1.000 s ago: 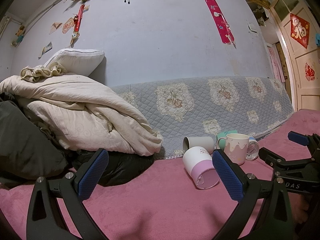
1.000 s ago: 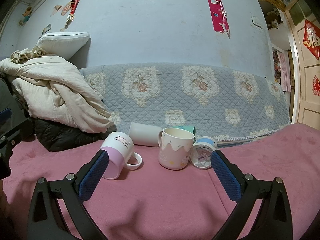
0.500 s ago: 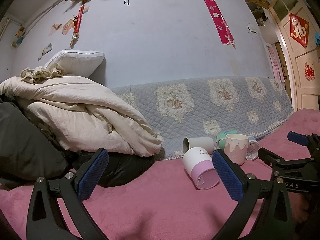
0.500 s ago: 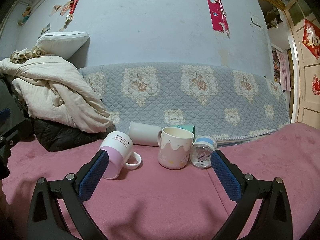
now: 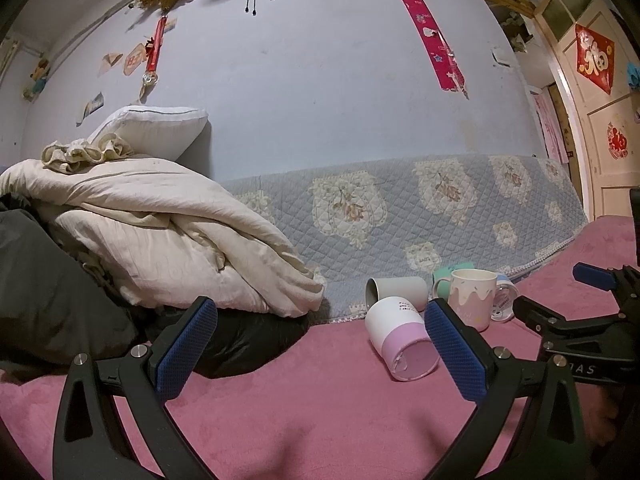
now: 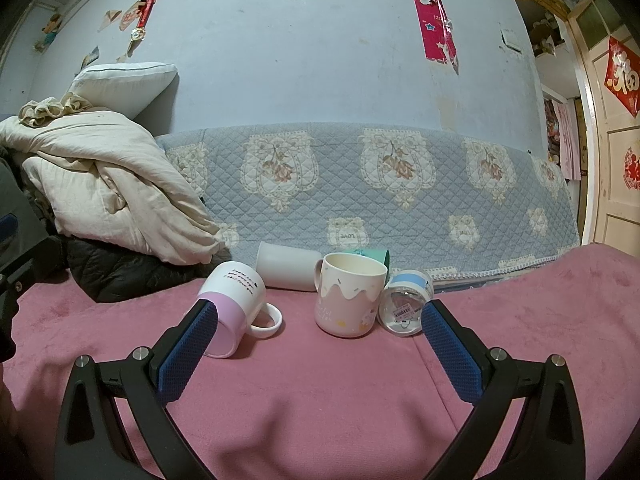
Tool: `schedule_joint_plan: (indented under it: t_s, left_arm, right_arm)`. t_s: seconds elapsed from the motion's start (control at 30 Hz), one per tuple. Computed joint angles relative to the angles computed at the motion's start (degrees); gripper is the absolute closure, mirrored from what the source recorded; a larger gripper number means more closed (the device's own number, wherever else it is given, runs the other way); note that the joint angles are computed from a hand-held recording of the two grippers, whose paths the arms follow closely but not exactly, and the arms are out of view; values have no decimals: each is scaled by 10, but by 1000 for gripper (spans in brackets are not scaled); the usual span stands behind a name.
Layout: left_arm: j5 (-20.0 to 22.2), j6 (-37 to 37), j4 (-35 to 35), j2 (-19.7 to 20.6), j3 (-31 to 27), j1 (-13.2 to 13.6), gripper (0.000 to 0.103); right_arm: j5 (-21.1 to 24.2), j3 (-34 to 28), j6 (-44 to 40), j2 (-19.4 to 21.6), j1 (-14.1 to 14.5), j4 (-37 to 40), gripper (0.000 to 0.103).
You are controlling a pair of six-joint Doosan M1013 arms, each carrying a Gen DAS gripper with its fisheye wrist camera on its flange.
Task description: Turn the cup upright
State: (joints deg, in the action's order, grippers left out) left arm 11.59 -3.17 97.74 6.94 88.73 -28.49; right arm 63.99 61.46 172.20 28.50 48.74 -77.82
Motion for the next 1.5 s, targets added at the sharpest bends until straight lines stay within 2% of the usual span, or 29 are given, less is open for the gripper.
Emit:
schedule_joint_plan:
  t_s: [1.4, 1.5]
  left_arm:
    - [3, -29, 32, -1, 4, -2, 0]
    - [4, -6, 11, 0, 2, -1, 0]
  right_arm:
    - [-2, -1, -2, -1, -2, 4, 0]
    - [12, -27, -23, 9, 1, 20, 0]
